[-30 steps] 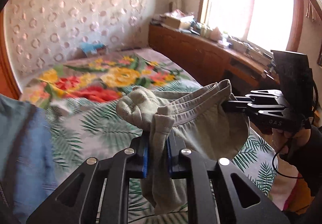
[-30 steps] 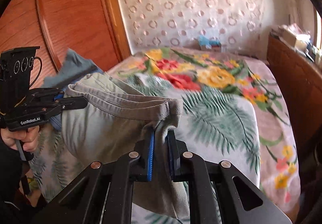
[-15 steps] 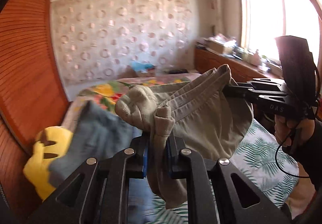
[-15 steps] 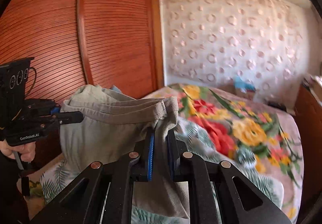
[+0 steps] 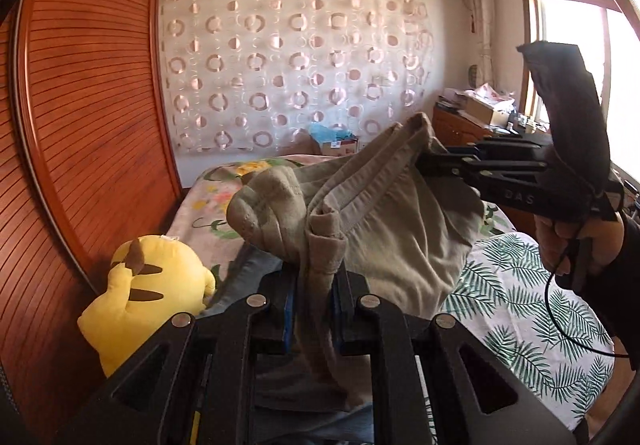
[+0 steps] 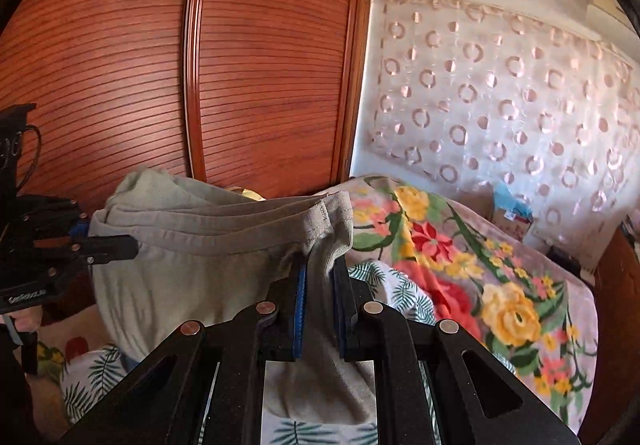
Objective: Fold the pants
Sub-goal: 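Lift the khaki bundle with both tools and carry it toward the jeans stack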
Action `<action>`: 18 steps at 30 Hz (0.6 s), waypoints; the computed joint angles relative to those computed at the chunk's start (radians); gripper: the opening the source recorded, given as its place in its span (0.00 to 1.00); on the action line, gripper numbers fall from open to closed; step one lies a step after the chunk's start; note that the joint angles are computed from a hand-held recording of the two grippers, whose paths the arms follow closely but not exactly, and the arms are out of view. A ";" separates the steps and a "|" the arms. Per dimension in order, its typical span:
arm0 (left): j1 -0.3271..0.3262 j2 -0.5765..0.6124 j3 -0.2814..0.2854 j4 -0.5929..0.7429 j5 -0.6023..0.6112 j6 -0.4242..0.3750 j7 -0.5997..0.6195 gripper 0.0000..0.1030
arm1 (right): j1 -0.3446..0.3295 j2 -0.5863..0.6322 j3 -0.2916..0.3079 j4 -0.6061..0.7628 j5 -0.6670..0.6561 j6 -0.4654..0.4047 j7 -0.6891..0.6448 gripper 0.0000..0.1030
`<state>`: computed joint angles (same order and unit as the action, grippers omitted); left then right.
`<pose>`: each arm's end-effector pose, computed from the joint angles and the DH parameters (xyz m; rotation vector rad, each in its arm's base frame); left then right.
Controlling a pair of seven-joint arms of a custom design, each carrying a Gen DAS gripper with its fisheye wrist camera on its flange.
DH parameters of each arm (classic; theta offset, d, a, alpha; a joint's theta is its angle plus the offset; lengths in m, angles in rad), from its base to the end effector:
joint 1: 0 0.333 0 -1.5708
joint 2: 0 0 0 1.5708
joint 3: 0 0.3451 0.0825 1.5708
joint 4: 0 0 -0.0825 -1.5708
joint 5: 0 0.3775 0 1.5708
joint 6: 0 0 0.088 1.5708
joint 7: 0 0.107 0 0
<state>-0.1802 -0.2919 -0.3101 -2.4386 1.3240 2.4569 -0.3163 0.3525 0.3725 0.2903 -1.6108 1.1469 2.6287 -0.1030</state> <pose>0.4021 -0.2223 0.4689 -1.8186 1.2023 -0.7037 0.5982 0.3805 0.5099 -2.0721 0.1832 -0.3138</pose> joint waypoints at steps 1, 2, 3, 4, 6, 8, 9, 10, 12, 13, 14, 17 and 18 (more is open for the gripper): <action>0.002 -0.004 0.002 -0.007 0.003 0.002 -0.006 0.14 | 0.016 0.018 -0.007 0.024 -0.035 0.002 0.025 0.11; 0.005 -0.009 0.005 -0.018 0.008 0.006 -0.019 0.14 | 0.036 0.041 -0.012 0.056 -0.075 0.011 0.059 0.11; 0.006 -0.013 0.007 -0.022 0.009 0.009 -0.024 0.14 | 0.050 0.062 -0.013 0.085 -0.112 0.016 0.082 0.11; 0.010 -0.017 0.010 -0.033 0.015 0.017 -0.040 0.14 | 0.061 0.082 -0.012 0.111 -0.147 0.017 0.105 0.11; 0.016 -0.025 0.012 -0.047 0.021 0.020 -0.064 0.14 | 0.071 0.118 0.002 0.155 -0.196 0.017 0.126 0.12; 0.023 -0.035 0.017 -0.070 0.032 0.031 -0.100 0.14 | 0.076 0.147 0.012 0.192 -0.240 0.009 0.145 0.11; 0.027 -0.037 0.020 -0.076 0.036 0.035 -0.112 0.14 | 0.084 0.170 0.013 0.223 -0.269 -0.004 0.166 0.11; 0.030 -0.039 0.021 -0.083 0.038 0.036 -0.122 0.14 | 0.092 0.191 0.015 0.250 -0.294 -0.010 0.187 0.12; 0.034 -0.042 0.023 -0.098 0.034 0.037 -0.142 0.14 | 0.102 0.239 0.014 0.317 -0.347 -0.041 0.237 0.12; 0.036 -0.041 0.026 -0.106 0.028 0.042 -0.150 0.15 | 0.109 0.261 0.014 0.345 -0.369 -0.052 0.261 0.12; 0.038 -0.040 0.031 -0.115 0.020 0.050 -0.155 0.15 | 0.110 0.281 0.015 0.372 -0.388 -0.066 0.281 0.12; 0.047 -0.039 0.039 -0.132 0.006 0.065 -0.165 0.16 | 0.134 0.346 0.008 0.462 -0.459 -0.101 0.343 0.12; 0.049 -0.041 0.039 -0.136 -0.001 0.065 -0.166 0.17 | 0.136 0.364 0.010 0.488 -0.475 -0.112 0.358 0.12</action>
<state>-0.1312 -0.3329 -0.2715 -2.5743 1.3234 2.5224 -0.4825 0.4888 0.7369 0.2998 -1.1226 0.6721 2.5171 0.2551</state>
